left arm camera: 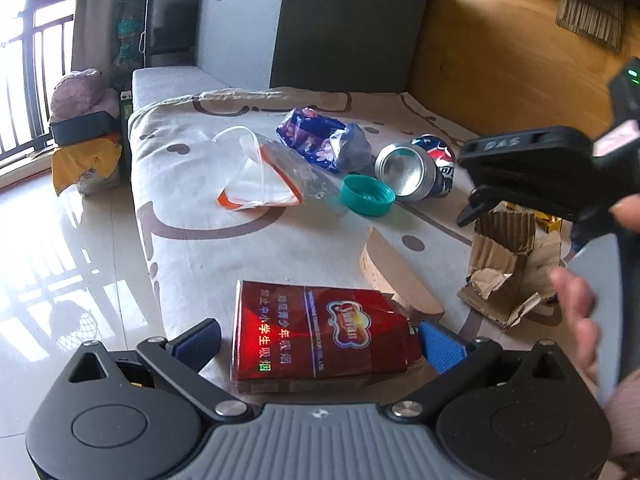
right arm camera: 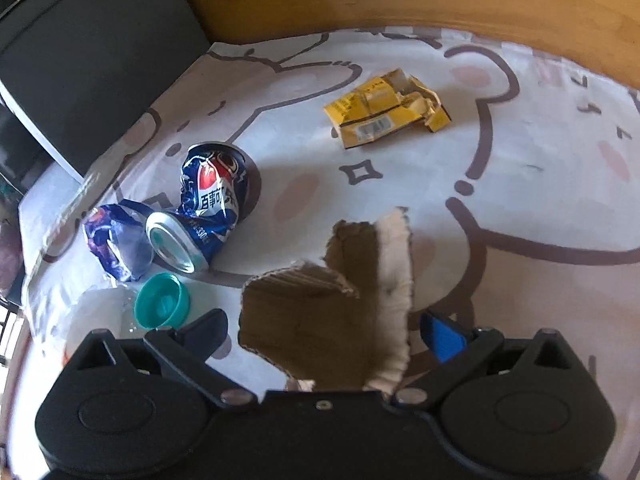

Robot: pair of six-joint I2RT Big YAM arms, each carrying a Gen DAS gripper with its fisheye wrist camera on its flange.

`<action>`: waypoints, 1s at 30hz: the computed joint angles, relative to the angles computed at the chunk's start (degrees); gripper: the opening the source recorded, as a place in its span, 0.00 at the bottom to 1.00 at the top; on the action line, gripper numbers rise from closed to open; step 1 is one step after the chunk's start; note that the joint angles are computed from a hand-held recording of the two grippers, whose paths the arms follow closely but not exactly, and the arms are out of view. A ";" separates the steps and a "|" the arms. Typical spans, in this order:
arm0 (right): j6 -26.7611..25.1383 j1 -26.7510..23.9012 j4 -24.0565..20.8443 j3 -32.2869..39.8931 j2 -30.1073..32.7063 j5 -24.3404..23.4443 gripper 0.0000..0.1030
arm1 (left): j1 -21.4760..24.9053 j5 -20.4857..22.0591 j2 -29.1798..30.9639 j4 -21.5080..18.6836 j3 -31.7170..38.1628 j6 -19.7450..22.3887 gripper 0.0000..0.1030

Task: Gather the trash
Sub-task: 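Grasp the red cigarette box with the left tool while the right tool grasps the cardboard piece, then lift the red box and cardboard and carry them toward the wastebasket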

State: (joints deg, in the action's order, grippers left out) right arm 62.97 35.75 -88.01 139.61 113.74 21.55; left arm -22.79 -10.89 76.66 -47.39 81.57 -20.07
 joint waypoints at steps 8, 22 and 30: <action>-4.52 0.26 0.20 -1.88 -0.72 3.91 0.80 | 0.52 0.18 0.50 -2.20 1.19 -2.23 0.99; -12.79 0.41 15.35 -23.86 -16.31 -1.05 0.58 | 0.72 0.11 -1.40 -3.24 0.31 -4.76 0.86; -18.59 1.82 23.19 -32.66 -23.10 -1.50 0.56 | 0.27 -1.25 -4.45 -2.49 -0.45 -2.94 0.85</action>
State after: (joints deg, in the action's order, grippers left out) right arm 44.38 37.58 -64.81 106.95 90.63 20.05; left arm -22.52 -12.15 72.21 -49.88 81.11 -23.01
